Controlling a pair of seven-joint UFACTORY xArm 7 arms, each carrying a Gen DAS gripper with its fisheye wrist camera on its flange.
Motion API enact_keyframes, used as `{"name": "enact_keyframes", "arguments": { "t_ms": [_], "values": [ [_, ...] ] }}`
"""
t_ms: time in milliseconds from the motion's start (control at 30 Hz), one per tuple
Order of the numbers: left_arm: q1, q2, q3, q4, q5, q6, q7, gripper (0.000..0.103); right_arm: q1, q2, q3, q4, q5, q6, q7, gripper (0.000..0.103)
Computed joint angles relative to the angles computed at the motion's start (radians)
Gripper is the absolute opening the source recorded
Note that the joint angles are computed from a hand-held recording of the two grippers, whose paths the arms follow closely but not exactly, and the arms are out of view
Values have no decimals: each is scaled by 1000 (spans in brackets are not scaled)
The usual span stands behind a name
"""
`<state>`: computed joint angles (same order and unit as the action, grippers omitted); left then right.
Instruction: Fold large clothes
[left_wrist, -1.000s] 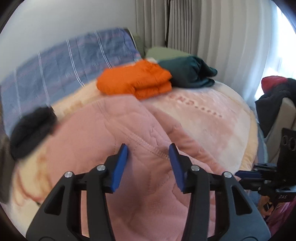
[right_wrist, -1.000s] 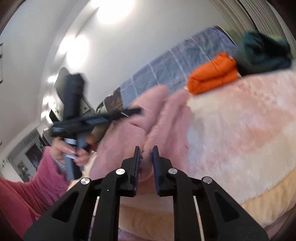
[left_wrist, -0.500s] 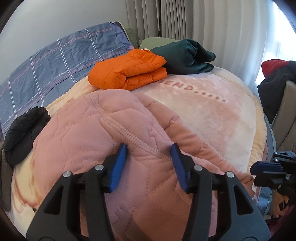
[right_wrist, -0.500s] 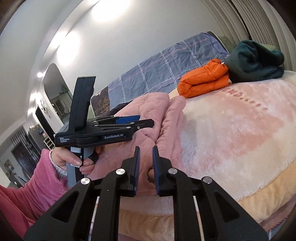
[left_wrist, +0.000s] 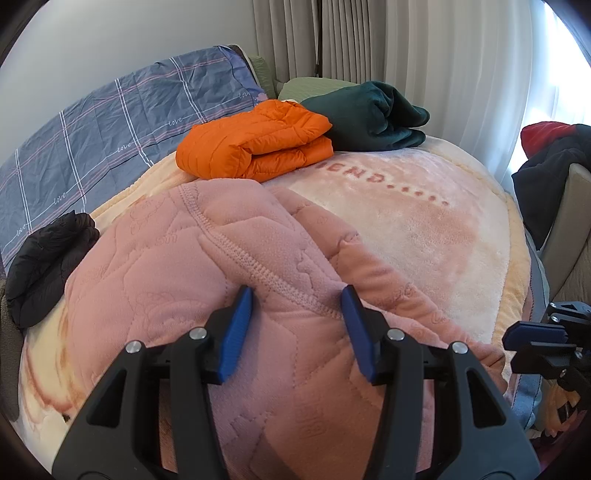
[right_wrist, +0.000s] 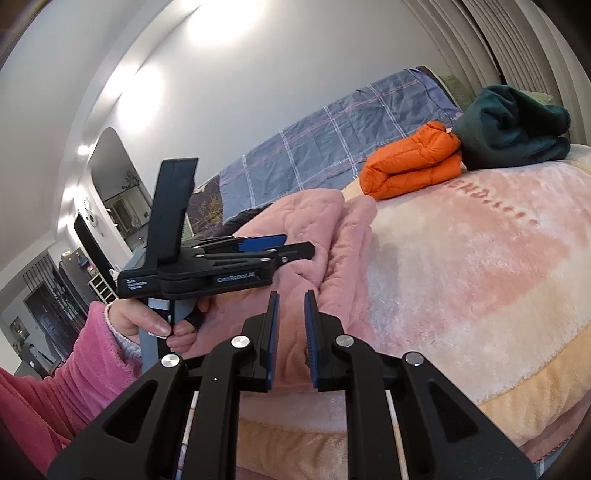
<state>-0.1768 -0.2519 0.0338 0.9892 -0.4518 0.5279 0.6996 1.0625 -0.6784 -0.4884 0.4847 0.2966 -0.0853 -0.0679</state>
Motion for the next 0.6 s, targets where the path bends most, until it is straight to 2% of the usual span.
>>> {"name": "enact_keyframes", "arguments": {
  "t_ms": [67, 100, 133, 167, 200, 233, 267, 333, 433, 500, 600],
  "values": [
    [-1, 1, 0, 0, -3, 0, 1, 53, -107, 90, 72, 35, -47, 99, 76, 15],
    [-1, 1, 1, 0, -5, 0, 2, 53, -114, 133, 72, 51, -16, 136, 66, 14],
    [-4, 3, 2, 2, -11, 1, 5, 56, -79, 153, 41, 52, 56, 132, 19, 14],
    [-10, 6, 6, 4, -24, 10, 22, 63, -29, 146, -7, 42, 111, 105, -9, 14],
    [-14, 4, 0, -4, -20, 3, 36, 66, -20, 141, -18, 44, 124, 111, -22, 14],
    [-11, 1, -15, -15, 2, -19, 28, 68, -53, 144, 7, 48, 95, 130, 4, 14],
    [0, -7, -41, -35, 54, -57, -5, 69, -117, 157, 70, 56, 104, 152, -2, 14],
    [3, -17, -58, -53, 107, -89, -45, 68, -165, 161, 118, 62, 102, 166, -11, 14],
    [-19, -21, -27, -40, 91, -72, -40, 67, -154, 124, 110, 76, 142, 179, -64, 14],
    [-32, -39, 1, -29, 48, -52, -21, 64, -126, 103, 101, 81, 167, 140, -118, 15],
    [-26, -62, 23, 0, 21, -18, -27, 46, -137, 142, 125, 105, 170, 138, -163, 14]
  ]
}}
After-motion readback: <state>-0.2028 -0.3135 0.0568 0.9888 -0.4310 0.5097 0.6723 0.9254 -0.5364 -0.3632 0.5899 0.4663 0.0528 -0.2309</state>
